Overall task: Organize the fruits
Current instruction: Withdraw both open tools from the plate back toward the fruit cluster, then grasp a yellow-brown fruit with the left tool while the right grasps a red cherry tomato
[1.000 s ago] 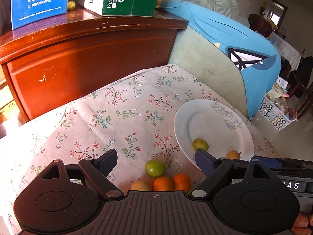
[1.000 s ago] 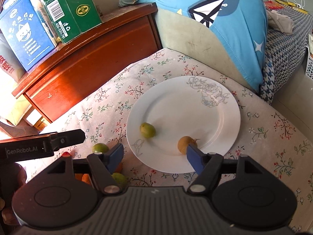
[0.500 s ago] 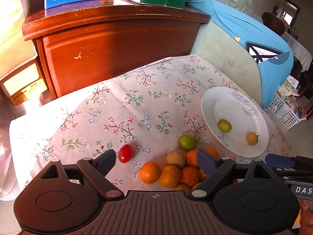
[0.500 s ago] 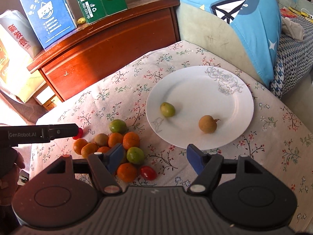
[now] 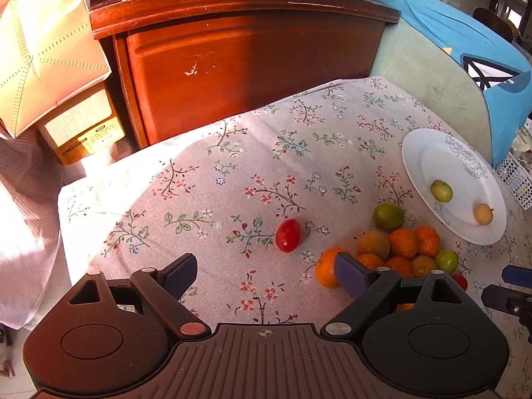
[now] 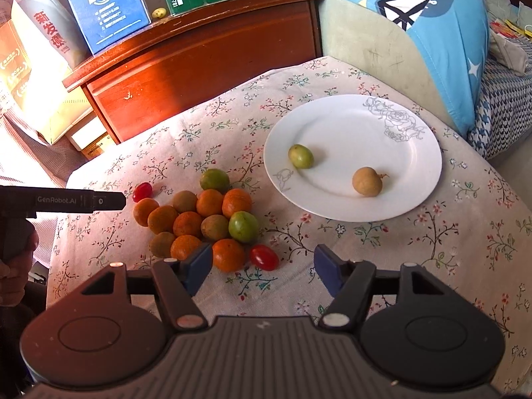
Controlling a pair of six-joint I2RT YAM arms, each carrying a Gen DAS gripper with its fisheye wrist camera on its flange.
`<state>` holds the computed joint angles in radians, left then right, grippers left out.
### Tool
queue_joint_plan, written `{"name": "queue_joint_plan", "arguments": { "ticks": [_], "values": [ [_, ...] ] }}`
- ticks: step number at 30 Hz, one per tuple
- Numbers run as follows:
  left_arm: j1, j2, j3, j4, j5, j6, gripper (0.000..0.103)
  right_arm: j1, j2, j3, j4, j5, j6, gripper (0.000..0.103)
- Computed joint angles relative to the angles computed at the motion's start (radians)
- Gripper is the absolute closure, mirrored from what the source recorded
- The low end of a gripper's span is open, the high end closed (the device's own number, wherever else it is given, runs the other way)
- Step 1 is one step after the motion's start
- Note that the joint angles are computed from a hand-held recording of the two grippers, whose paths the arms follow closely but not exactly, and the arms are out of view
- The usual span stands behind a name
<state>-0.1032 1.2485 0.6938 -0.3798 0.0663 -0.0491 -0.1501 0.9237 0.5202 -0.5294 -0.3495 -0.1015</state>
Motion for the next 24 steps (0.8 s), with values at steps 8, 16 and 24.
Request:
{"name": "queue_joint_plan", "arguments": {
  "ticks": [8, 16, 24],
  "values": [
    [0.020, -0.043, -0.043, 0.006, 0.075, 0.004, 0.012, -0.051, 0.013, -0.012, -0.019, -0.040, -0.039, 0.054],
    [-0.012, -0.105, -0.079, -0.010, 0.155, 0.037, 0.013, -0.022, 0.026, -0.030, 0.007, -0.037, -0.061, 0.071],
    [-0.134, -0.178, -0.138, -0.002, 0.125, 0.128, 0.013, 0.014, 0.075, -0.053, 0.097, -0.003, -0.053, 0.071]
  ]
}}
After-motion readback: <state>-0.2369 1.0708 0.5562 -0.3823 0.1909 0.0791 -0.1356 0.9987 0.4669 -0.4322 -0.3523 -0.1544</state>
